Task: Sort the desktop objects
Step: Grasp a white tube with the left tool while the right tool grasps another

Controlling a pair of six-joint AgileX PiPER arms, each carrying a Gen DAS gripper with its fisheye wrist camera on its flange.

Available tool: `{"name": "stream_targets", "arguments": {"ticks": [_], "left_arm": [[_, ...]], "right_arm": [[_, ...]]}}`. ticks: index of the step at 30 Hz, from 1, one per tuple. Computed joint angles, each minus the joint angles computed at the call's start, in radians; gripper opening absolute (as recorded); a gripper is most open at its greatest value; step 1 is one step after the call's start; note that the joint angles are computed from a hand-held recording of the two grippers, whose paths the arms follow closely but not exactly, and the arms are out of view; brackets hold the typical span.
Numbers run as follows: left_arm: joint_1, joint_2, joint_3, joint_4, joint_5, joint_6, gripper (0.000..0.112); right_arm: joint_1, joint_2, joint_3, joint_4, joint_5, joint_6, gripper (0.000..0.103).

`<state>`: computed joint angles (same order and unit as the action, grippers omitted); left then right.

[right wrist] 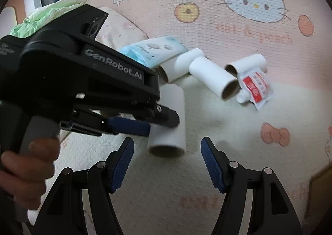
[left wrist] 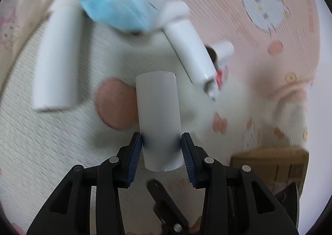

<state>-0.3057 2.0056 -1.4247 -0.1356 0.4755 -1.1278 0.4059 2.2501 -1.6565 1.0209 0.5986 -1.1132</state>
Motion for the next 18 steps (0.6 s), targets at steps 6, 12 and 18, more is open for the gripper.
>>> {"name": "stream_targets", "arguments": {"ticks": [6, 12, 18], "left_arm": [[-0.024, 0.048, -0.055, -0.124, -0.006, 0.135, 0.043], [-0.045, 0.06, -0.075, -0.182, 0.011, 0.231, 0.043], [-0.064, 0.054, -0.033, -0.323, -0.038, 0.336, 0.043]], "right_arm": [[-0.03, -0.015, 0.028, -0.06, 0.008, 0.097, 0.065], [-0.058, -0.083, 0.112, -0.13, -0.002, 0.205, 0.053], [-0.094, -0.142, 0.217, -0.122, 0.007, 0.161, 0.041]]}}
